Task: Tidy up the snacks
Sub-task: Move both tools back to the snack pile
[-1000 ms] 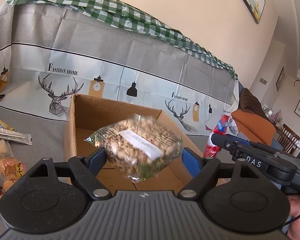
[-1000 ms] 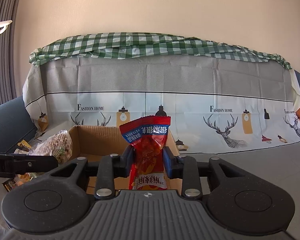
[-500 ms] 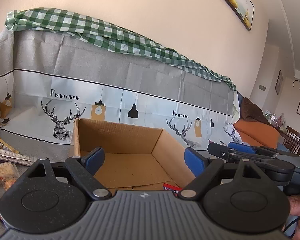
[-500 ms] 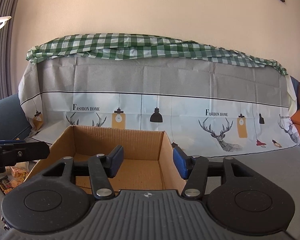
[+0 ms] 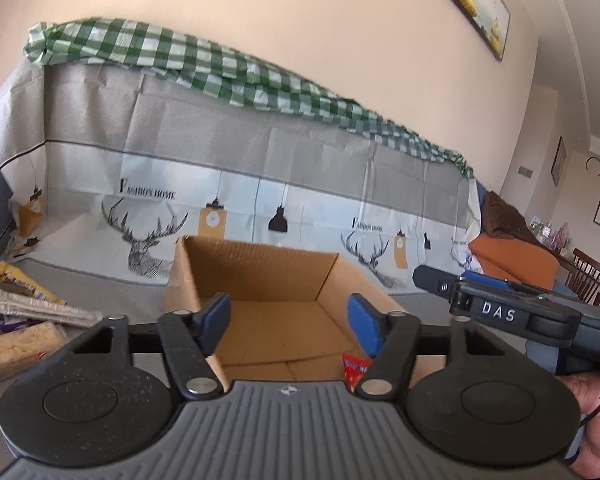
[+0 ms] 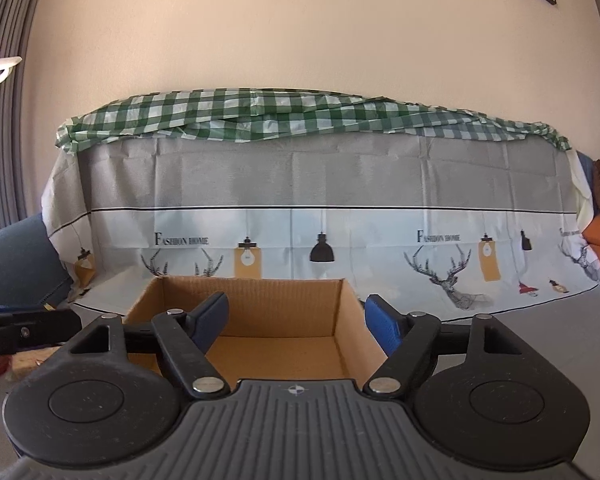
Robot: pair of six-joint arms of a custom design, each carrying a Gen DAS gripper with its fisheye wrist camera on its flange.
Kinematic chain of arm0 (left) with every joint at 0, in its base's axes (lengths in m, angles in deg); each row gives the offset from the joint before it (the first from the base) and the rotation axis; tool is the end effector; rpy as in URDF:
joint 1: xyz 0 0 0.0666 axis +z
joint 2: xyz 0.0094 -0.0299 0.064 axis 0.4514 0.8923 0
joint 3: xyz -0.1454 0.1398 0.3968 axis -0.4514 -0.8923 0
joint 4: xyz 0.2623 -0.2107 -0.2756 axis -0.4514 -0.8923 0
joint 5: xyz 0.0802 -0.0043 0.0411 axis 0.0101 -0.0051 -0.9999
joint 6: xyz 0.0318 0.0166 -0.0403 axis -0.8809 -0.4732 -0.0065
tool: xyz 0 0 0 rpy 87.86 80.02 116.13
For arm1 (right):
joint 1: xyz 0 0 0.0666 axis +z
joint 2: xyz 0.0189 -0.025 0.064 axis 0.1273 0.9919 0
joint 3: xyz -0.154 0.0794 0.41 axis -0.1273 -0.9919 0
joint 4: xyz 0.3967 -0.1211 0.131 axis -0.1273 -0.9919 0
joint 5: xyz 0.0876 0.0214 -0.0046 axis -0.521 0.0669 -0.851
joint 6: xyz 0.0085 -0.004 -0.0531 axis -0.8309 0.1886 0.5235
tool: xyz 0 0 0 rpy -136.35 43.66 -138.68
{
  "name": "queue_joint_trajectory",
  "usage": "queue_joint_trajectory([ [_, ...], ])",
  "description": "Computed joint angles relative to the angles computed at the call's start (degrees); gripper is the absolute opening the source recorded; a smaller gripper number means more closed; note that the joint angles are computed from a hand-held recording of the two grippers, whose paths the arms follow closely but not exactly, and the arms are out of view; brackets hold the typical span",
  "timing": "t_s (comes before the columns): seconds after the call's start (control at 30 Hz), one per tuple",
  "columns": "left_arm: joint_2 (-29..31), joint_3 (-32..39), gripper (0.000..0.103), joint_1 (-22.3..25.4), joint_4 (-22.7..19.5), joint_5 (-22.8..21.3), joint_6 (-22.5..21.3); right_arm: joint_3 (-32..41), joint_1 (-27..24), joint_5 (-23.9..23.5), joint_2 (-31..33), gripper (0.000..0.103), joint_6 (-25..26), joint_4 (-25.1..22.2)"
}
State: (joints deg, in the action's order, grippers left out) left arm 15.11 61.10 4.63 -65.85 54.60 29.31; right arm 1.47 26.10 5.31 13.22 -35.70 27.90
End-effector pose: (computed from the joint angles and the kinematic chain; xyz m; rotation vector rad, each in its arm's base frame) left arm 0.4345 -0.1777 0.5729 0.0517 1.9340 -0.4741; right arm 0.4653 0.1513 0.5826 -0.1364 1.8338 0.1026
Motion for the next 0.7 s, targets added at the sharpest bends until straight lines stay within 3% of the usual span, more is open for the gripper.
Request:
queue_joint_trajectory([
  [0.1,-0.6,1.2,0.032,2.7,-5.3,0.7,-0.1,0.5,1.4,-0.9,0.2,0.076,-1.8,-0.8],
  [0.2,-0.9,2.8,0.019,6.8,-9.3,1.2,-0.7,1.1,3.1,-1.9,0.7,0.073,-3.4,-1.4],
  [0.27,-1.1,3.9,0.019,10.1,-11.3,1.5,-1.8,1.6,4.2,-3.3,1.1,0.065,-4.2,-1.7],
  [0.33,-1.5,4.3,0.019,13.8,-12.5,2.7,-1.6,2.0,5.3,-5.7,1.5,0.045,-5.0,-2.0],
  [0.37,-1.8,3.9,0.019,15.5,-12.7,3.1,-1.1,2.3,5.8,-7.3,1.8,0.040,-5.2,-2.3],
  [0.43,-2.4,2.6,0.018,19.2,-12.9,6.0,5.1,2.9,7.2,-9.7,2.5,0.027,-5.2,-2.6],
  [0.53,-2.5,1.9,0.019,23.7,-13.7,10.3,14.1,3.9,9.6,-11.8,3.7,0.027,-4.3,-3.1],
  [0.7,-1.7,2.5,0.019,26.1,-15.7,12.1,19.5,5.7,13.5,-15.0,6.1,0.027,-2.4,-4.6],
])
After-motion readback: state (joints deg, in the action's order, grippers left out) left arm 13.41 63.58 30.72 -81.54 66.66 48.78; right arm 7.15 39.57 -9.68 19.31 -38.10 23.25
